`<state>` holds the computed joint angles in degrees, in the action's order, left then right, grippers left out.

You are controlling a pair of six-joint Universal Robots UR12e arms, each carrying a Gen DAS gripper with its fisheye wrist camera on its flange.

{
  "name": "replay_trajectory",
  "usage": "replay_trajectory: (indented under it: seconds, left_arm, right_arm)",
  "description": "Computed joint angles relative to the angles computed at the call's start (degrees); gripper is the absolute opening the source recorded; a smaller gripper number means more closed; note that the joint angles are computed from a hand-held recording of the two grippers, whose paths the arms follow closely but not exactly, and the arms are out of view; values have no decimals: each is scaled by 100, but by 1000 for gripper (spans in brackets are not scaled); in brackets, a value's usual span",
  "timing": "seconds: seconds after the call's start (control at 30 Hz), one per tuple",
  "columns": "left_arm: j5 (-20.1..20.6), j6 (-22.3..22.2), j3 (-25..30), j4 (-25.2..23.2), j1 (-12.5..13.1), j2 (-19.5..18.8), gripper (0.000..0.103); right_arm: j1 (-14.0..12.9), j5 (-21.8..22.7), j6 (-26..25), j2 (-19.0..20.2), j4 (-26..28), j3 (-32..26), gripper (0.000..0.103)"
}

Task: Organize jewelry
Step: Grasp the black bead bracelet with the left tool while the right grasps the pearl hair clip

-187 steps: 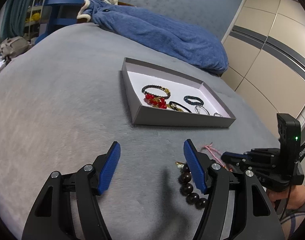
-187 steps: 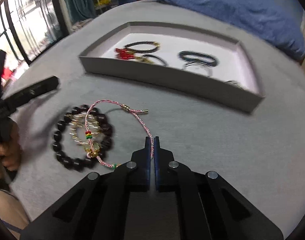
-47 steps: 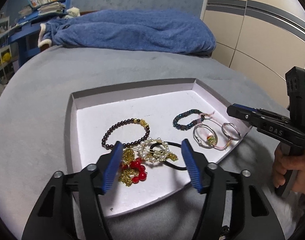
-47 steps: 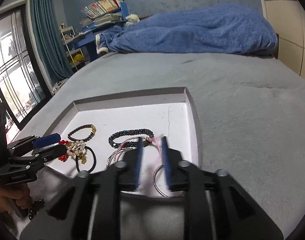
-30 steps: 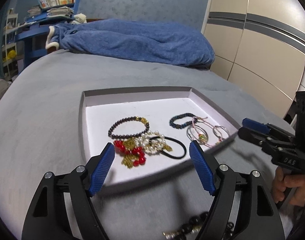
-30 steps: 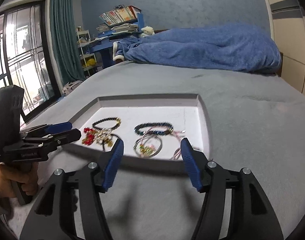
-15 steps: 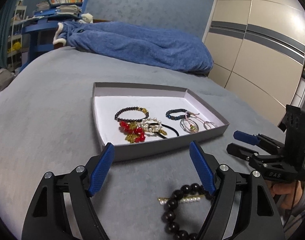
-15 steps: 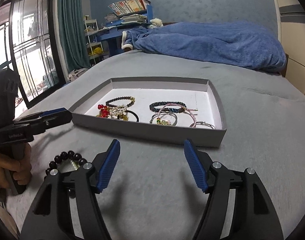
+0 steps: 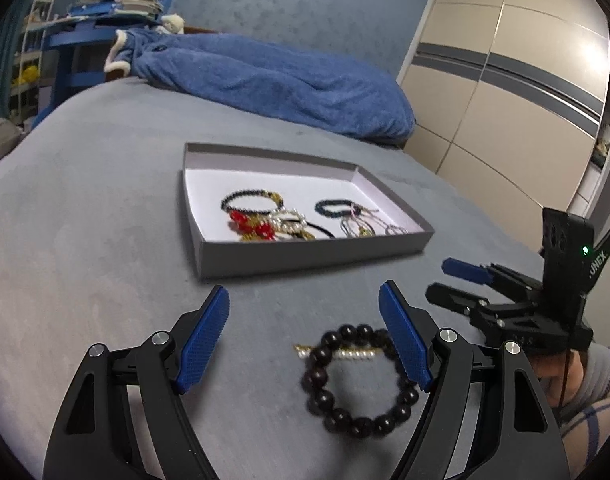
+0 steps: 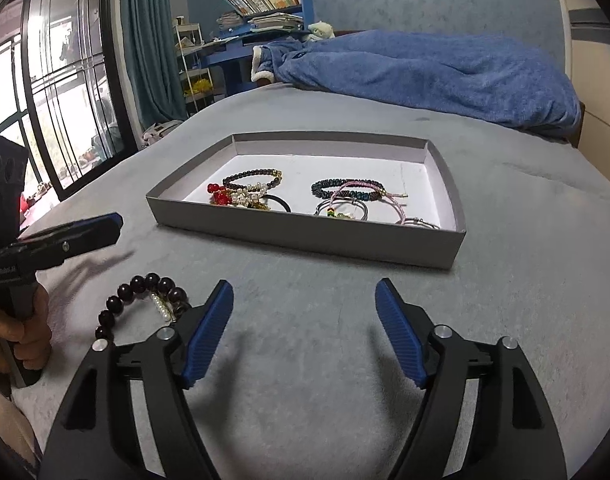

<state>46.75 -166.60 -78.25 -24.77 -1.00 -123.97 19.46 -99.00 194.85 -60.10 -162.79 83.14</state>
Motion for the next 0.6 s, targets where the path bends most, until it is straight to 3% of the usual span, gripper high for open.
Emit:
replay_trajectory:
  seconds: [0.27,0.5,0.6]
  left_arm:
    - [-39,718,-29,-750,-13,125,75]
    - [471,1456,227,-1967,-161,122,47]
    - [668,1502,252,-2148,-190,124,36]
  right_arm:
    - [-22,67,-5,7,89,-36,73]
    - [-20,166,14,-22,146,-7,73]
    - [-31,187,85,-37,143,15,73]
